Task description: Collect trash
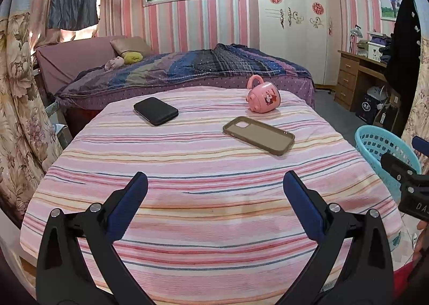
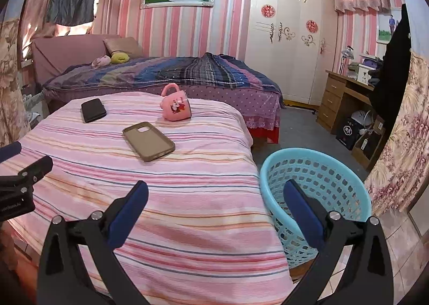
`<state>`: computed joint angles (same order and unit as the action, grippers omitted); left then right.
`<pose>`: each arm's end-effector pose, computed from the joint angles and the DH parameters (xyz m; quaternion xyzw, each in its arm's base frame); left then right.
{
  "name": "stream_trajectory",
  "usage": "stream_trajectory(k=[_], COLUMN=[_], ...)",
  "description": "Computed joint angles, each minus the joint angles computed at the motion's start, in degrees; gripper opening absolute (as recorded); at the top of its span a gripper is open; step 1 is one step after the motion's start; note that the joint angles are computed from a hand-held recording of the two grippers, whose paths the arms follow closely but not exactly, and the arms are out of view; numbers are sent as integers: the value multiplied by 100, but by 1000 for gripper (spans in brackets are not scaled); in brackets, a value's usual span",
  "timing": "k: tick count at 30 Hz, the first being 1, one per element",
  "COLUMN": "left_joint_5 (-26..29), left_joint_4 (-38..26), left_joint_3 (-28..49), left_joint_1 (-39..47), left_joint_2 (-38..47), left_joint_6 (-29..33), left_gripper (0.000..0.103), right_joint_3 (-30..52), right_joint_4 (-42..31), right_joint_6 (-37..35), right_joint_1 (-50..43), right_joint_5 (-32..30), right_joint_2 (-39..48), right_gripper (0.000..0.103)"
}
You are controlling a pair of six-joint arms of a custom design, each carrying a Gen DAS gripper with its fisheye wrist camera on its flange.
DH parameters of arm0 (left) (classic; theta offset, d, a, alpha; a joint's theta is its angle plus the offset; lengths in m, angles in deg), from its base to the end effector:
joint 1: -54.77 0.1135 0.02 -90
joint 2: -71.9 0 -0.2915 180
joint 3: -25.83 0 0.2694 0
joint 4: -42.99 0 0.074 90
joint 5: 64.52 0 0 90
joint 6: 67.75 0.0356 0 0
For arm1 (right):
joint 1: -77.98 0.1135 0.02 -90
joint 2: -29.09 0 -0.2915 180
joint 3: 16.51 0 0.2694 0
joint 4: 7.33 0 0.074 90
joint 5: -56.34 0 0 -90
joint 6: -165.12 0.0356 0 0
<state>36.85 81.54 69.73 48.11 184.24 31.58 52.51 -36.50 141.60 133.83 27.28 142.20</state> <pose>0.3212 -0.0446 0.0783 0.1689 0.8460 -0.0741 0.5002 0.2246 0.2757 0.1067 0.1525 0.8422 -0.1321 0.5000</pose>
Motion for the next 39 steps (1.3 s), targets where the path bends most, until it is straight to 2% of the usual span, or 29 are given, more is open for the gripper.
stream_trajectory(k=[13, 23, 39], left_joint_5=[199, 198, 22], left_joint_4=[84, 179, 608], left_joint_3=[-48, -46, -257], left_joint_1=[1, -73, -295], left_joint_2=[-52, -82, -111], left_joint_6=[-135, -261, -309], left_gripper=[98, 98, 98], right_joint_3=[-64, -35, -322], right_joint_4=[242, -212, -125], right_joint_6=[-74, 227, 308], right_joint_1=[19, 100, 61], right_joint_5=[286, 558, 629], right_joint_2=[48, 7, -228], right_gripper=[98, 98, 98])
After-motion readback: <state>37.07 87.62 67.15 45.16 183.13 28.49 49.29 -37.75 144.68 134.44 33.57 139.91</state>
